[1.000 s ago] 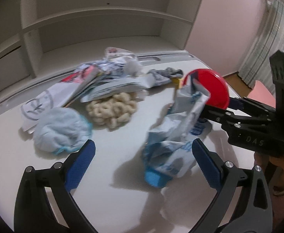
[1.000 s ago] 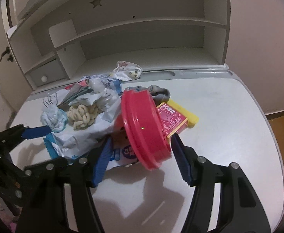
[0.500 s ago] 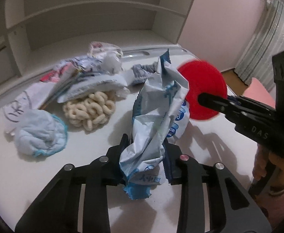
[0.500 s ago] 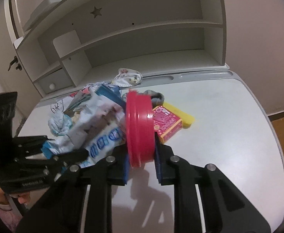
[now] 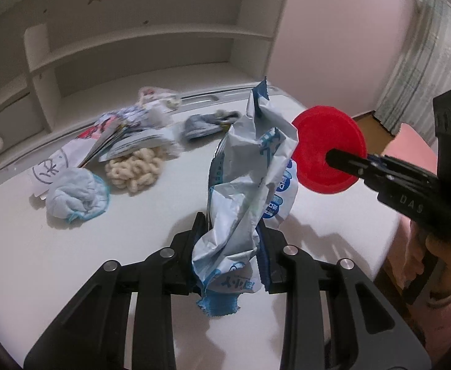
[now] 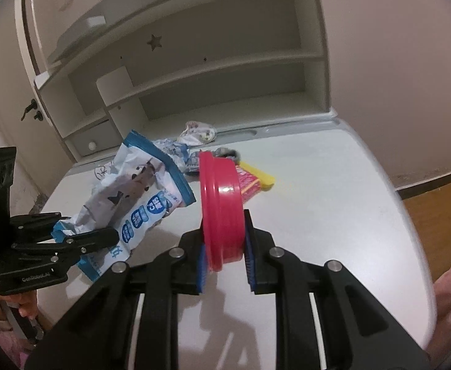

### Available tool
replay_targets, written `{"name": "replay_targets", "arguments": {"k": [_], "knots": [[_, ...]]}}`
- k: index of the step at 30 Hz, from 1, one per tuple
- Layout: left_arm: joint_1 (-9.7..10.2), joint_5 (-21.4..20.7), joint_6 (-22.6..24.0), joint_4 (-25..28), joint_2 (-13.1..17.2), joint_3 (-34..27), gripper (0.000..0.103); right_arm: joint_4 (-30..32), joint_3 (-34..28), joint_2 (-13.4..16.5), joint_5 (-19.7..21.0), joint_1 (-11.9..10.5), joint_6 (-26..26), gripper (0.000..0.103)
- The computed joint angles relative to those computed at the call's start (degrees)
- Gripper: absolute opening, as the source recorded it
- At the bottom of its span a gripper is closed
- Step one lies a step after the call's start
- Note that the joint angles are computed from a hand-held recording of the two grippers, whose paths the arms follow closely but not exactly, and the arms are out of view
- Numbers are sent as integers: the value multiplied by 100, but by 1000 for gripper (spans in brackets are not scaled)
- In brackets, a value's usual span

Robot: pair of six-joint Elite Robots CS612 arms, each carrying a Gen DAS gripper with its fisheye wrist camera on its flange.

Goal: Collect trash
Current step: 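Carry the red lid and wrapper to the bin and open both grippers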

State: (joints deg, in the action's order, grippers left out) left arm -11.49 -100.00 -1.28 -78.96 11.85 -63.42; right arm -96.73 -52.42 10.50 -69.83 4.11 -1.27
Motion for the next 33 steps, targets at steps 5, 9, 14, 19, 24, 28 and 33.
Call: {"name": "replay_targets", "arguments": {"k": [5, 9, 14, 19, 24, 28, 33], "knots": [[-267, -323, 460, -17, -27, -146, 30, 246, -1020, 343, -39, -281, 141, 19], [-571, -742, 1050, 213, -54, -142, 30, 888, -2037, 655, -149, -646, 169, 18], [-1011, -1295, 1633, 878, 108, -295, 30, 2099, -3239, 1068, -955, -1070, 169, 17], [-1421, -1289, 1932, 2076, 474, -282, 30, 3838, -3649, 1480, -961, -1443, 374, 15], [-1633, -940, 1824, 2728, 769, -222, 29, 4983, -3755, 1967, -622, -1662, 762, 15], [-1646, -987, 1726, 2826, 798, -132, 29, 5052, -3798, 2035, -548, -1739, 771, 15], [-1719, -911, 1694, 2834, 818, -151, 29, 5096, -3834, 2105, -466, -1769, 831, 15]]}}
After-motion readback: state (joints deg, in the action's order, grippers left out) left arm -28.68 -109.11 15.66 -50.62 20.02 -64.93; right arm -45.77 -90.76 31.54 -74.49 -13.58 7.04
